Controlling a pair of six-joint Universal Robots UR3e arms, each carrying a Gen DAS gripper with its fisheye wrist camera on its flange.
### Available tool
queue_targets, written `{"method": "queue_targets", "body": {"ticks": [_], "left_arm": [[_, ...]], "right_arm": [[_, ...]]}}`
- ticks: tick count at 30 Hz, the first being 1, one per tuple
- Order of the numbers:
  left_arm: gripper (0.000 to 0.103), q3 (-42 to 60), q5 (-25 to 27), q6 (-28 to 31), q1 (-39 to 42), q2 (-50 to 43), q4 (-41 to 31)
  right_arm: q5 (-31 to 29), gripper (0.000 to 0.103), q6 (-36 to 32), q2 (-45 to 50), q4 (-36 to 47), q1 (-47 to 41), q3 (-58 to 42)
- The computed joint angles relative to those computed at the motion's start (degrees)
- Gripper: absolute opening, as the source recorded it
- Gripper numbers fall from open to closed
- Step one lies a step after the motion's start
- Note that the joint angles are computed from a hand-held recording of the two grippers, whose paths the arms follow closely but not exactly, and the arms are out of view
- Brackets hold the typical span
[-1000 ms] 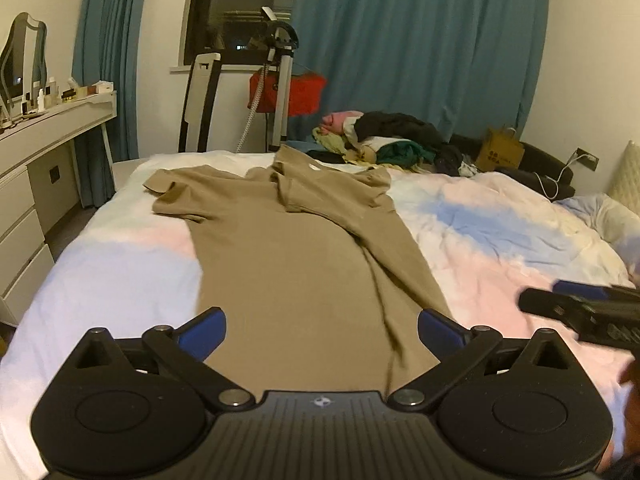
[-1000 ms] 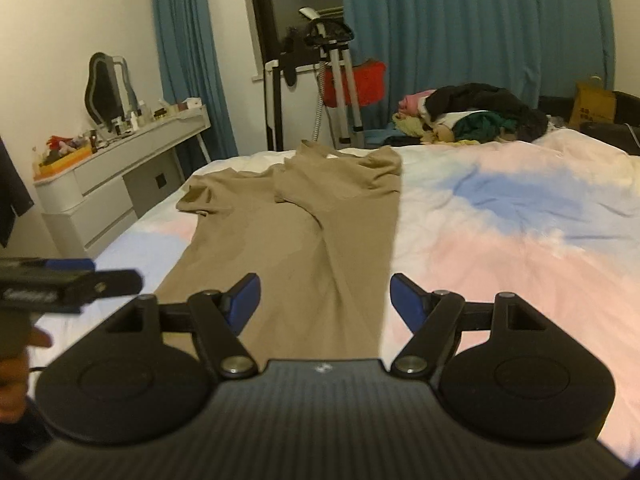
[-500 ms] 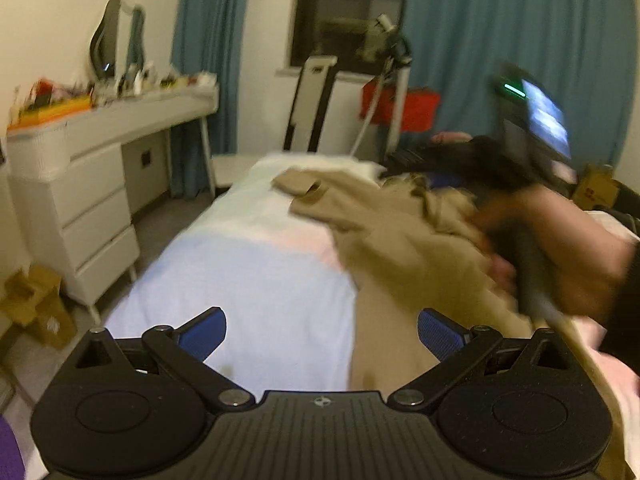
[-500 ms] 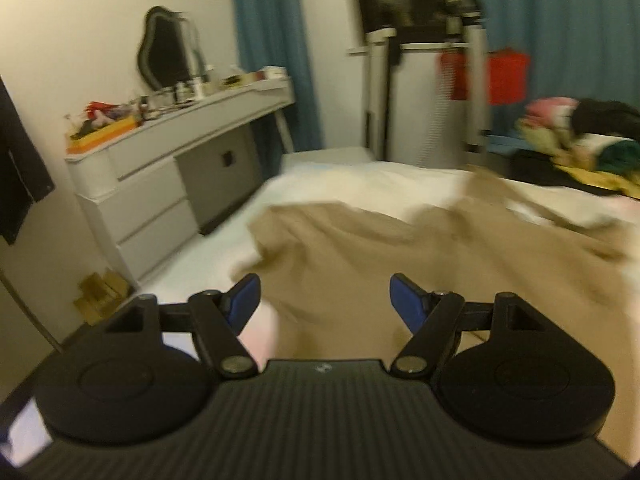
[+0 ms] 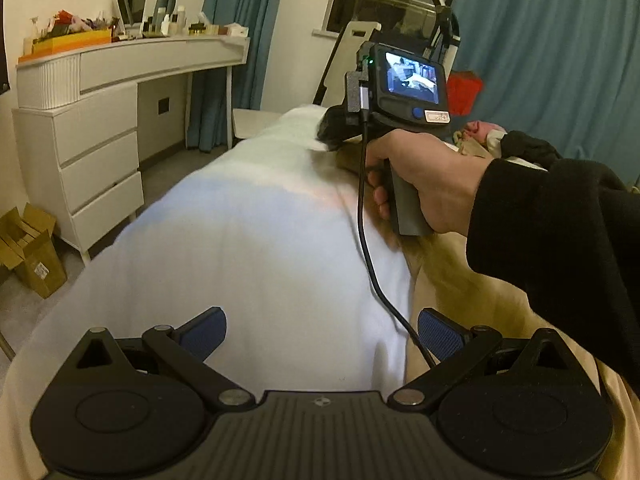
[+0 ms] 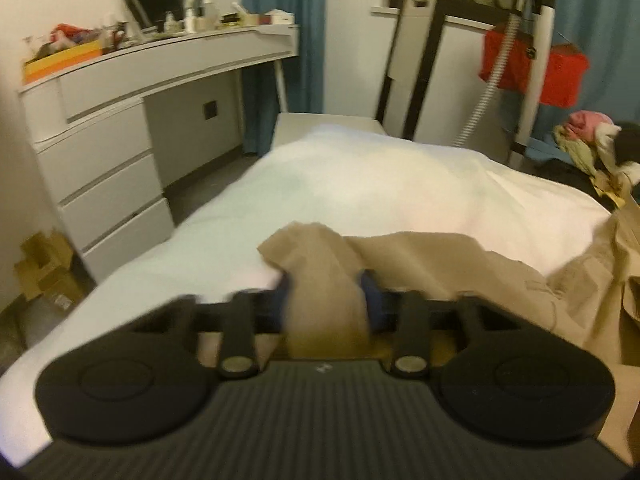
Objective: Fold clothes
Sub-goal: 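Grasp the shirt hem with the right gripper and fold it toward the collar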
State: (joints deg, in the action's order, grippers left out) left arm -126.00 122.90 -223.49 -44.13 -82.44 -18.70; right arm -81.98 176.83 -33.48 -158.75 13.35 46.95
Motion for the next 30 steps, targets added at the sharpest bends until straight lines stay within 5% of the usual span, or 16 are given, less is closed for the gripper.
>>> {"method": "queue_targets", "body": {"ticks": [4,12,20,25,26,27,29,30], "left_arm": [[0.103,-0.04,2.58,-2.24,-3.55,1.0,-0.16],[0.103,-0.57,2.0,-2.02,-9.94,0.77,7.26],[0.103,2.06,-2.94,0.8,-12.0,-5.83,11.61],[0.102,2.88,-6.02,1.32,-9.78,-9.26,13.29],[0.102,3.01,-6.64,1.44,-9.26,-9.65,13.48],[0.101,2.91,-7.88,2.31,-7.91,-9.48,13.66],[0.101,3.07,-10.03,2.89,-6.06,-9.32,13.37],[0.1,2.62,-11.16,2.93,-5.16,-8.38,12.94]], "right_arm": [[-0.08,0.008,2.42,-5.21,-3.7,-1.92,6.47],[12.44,0.008,6.78,-22.5,-14.48,-19.04,25.66],[23.79,0.01,12.16,-18.75,-18.61,-36.13,33.44],[30.99,0.014,8.6,-16.4,-16.99,-40.35,34.68],[32.04,0.023,7.4,-17.19,-16.11,-40.84,35.49],[33.31,0.046,6.16,-18.79,-15.65,-41.56,37.44],[35.64,0.076,4.09,-23.38,-15.68,-43.12,42.34],[36.81,0.077,3.05,-25.74,-15.54,-43.93,44.66]]}}
